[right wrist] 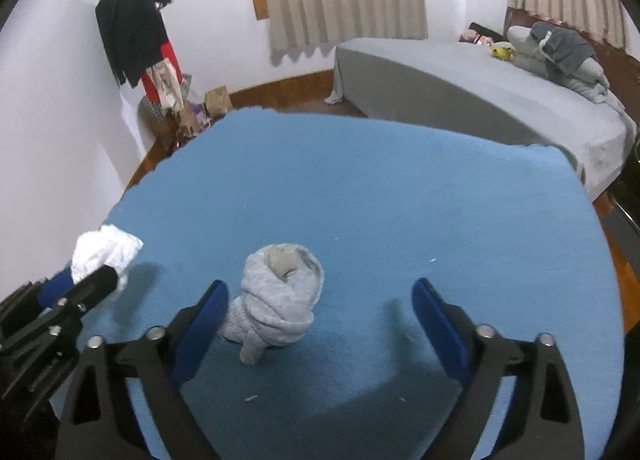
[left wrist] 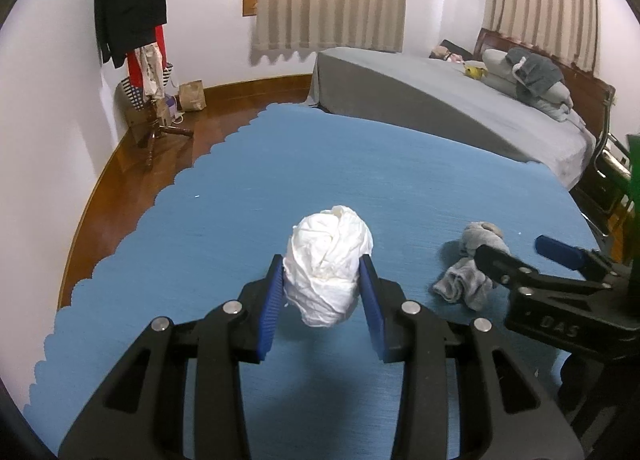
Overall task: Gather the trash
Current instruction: 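Grasp the grey sock with the right tool while the left tool holds the cloth ball, then carry the cloth ball and grey sock over the black bin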
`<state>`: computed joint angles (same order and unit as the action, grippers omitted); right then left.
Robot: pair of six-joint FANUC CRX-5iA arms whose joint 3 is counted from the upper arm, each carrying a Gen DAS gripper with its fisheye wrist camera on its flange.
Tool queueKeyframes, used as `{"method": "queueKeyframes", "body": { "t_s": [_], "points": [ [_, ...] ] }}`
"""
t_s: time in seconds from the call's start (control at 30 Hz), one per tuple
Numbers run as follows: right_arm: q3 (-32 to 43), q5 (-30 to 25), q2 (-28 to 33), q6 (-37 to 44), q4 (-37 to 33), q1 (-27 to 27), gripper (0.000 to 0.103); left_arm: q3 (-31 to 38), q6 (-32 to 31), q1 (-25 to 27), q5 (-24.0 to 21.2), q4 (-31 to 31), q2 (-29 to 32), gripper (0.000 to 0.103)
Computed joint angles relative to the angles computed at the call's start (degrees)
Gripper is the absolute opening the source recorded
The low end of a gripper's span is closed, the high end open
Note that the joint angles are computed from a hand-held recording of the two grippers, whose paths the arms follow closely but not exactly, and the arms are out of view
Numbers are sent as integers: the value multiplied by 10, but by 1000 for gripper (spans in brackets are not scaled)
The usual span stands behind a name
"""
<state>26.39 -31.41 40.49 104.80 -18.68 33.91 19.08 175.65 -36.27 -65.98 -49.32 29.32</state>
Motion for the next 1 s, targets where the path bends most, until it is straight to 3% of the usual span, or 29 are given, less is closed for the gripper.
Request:
{"method": "queueKeyframes", "body": {
  "t_s": [0.07, 0.13, 0.2, 0.63, 1.0],
  "points": [
    [15, -22, 7, 15, -16, -3, 77, -4, 2, 1, 1, 0, -3, 36],
    [36, -56, 13, 48, -52, -11, 55, -6, 4, 2, 3, 0, -5, 36],
    [49, -82, 15, 74, -80, -15, 40, -5, 5, 2, 3, -1, -5, 36],
    [-19, -61, -52, 118, -126, -42, 38, 18, -3, -28, -8, -22, -8, 36],
    [-79, -42, -128, 158, -163, -87, 38, 110, -53, -59, -9, -16, 31, 36]
  ]
}}
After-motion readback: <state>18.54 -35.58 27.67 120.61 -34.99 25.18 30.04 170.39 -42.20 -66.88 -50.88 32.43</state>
